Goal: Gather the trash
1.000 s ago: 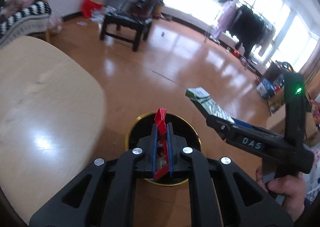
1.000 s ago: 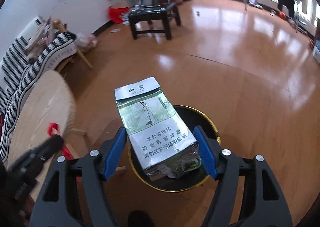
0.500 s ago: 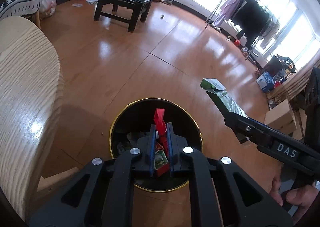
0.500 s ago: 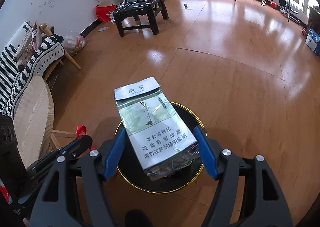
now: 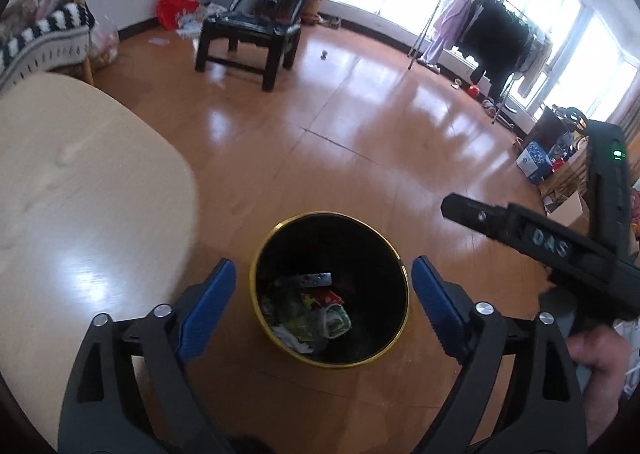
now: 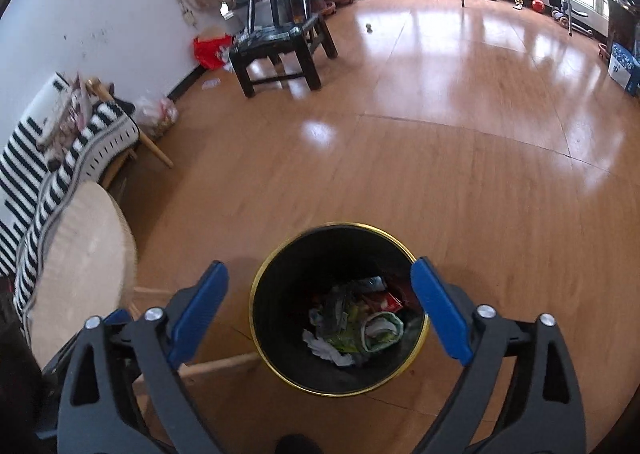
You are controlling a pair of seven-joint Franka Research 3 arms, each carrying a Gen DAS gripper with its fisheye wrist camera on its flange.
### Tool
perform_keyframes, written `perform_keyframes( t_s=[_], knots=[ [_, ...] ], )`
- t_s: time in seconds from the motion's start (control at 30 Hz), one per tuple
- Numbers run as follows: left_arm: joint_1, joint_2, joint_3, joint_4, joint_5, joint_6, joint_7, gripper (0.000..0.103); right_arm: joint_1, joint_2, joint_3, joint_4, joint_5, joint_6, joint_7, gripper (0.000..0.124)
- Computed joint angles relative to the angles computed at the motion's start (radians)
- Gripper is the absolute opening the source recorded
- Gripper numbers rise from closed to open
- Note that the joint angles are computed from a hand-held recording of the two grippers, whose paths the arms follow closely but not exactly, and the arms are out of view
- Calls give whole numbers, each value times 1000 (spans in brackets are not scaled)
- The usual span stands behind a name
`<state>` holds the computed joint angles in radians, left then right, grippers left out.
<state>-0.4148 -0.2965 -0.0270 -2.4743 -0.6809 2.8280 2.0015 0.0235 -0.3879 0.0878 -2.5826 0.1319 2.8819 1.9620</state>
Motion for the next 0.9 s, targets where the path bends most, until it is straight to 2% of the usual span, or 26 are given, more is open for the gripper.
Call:
perform_keyframes(
  t_s=[0.1, 0.17, 0.23, 0.33, 0.43, 0.53, 0.67, 0.77, 0.9],
  knots=[
    [75, -109, -25, -55, 126, -6, -86, 94, 32, -14, 8, 10, 16, 15, -6, 96],
    [118, -181, -25, -95, 212, -9, -143, 96, 57, -13, 21, 32, 22, -3, -9, 96],
    [209, -275, -48, -140, 323, -26, -224, 96, 85, -9, 45, 58, 19, -15, -9, 96],
    [296, -399, -37, -194, 422, -63, -291, 96, 127, 6, 92, 99, -9, -9, -6, 96],
    [411, -537, -16, -245, 535, -126, -333, 96, 210, 50, 96, 157, 7, -17, -44, 96],
    [494, -656, 41, -284, 622, -198, -345, 96, 298, 102, 111, 232, 29, -39, -88, 96],
    [616, -775, 130, -321, 730, -283, -364, 96, 401, 182, 167, 351, -4, -75, -138, 96],
    [740, -814, 202, -318, 817, -356, -363, 96, 461, 243, 207, 434, -70, -106, -144, 96],
    [867, -816, 275, -299, 871, -386, -379, 96, 566, 343, 237, 559, -123, -144, -171, 96]
  ],
)
